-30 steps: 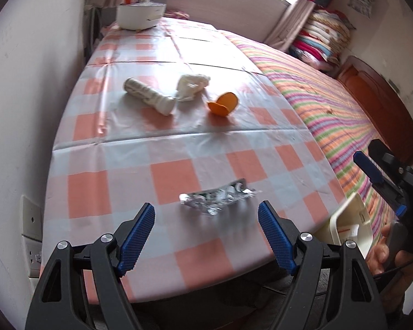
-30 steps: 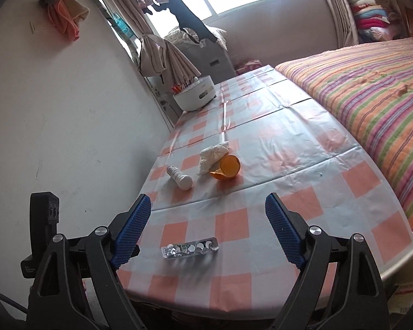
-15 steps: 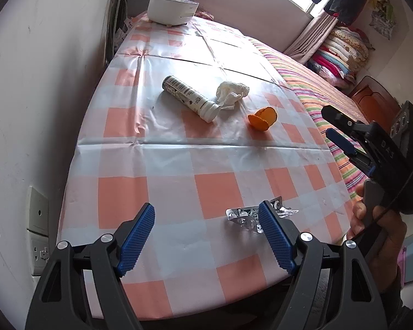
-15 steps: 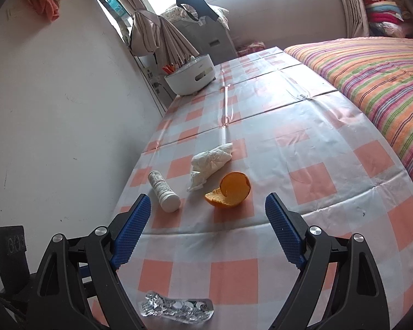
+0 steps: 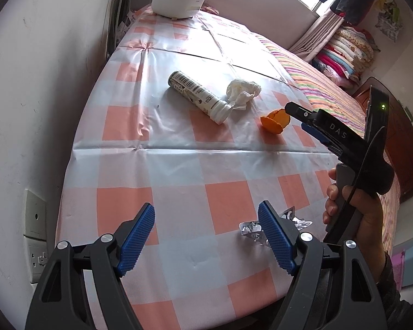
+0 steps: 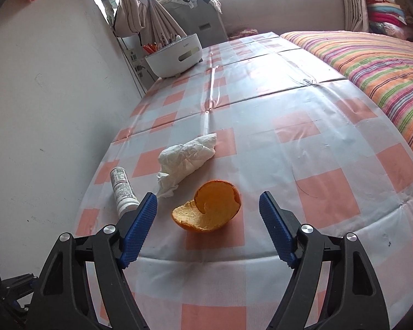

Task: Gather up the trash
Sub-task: 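Move the right tool to the orange peel and close on it, then grasp the white pill bottle with the left tool while the right tool holds the peel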

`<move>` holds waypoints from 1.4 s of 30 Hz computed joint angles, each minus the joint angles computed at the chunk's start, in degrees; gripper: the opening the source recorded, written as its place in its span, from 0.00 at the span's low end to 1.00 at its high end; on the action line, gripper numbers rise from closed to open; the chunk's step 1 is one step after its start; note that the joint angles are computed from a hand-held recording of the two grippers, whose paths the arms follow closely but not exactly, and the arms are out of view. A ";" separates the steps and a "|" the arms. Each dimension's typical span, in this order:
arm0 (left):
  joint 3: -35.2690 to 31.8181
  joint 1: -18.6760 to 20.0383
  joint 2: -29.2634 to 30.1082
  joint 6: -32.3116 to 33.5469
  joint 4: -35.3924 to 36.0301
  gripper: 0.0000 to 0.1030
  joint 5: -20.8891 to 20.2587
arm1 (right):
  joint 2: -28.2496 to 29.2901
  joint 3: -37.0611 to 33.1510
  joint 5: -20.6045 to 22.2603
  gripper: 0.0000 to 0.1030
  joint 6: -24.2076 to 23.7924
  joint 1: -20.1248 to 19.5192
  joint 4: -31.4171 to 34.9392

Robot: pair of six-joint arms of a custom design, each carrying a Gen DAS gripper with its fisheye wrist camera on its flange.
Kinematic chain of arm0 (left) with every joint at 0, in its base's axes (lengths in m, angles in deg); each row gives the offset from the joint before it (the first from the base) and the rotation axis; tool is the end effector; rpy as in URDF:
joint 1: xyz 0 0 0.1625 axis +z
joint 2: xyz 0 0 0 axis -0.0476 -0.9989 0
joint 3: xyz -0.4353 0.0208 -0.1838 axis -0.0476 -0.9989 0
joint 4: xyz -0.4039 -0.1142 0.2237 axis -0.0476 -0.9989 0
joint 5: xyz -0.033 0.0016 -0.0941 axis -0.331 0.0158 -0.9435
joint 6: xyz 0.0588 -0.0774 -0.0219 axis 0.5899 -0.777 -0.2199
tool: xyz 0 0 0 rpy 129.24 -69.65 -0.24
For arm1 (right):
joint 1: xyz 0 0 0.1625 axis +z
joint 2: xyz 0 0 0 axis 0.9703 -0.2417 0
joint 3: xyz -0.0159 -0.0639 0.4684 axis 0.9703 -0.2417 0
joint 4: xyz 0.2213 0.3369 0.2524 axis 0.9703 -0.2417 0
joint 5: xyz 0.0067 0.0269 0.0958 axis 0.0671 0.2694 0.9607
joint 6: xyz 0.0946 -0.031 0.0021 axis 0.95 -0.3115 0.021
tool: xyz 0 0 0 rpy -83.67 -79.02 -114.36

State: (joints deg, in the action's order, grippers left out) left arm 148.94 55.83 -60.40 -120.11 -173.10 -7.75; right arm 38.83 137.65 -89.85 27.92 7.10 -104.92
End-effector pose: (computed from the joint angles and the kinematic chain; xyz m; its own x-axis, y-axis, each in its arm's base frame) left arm -0.2761 -0.6978 0.0090 -0.9017 -0.1230 -0.4146 0.1321 0.8345 -0.5349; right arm 0.0198 -0.8874 0.2324 -0.8629 -0.3385 0.3753 -0.4855 0.7613 -0.4297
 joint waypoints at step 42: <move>-1.57 0.55 0.70 -0.92 0.37 0.73 -0.52 | -0.76 -0.37 1.99 0.22 3.14 -0.88 2.28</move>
State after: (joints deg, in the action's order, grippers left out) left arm 147.37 56.39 -59.70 -121.03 -172.72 -8.26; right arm 38.07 137.28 -87.87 31.06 6.22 -102.64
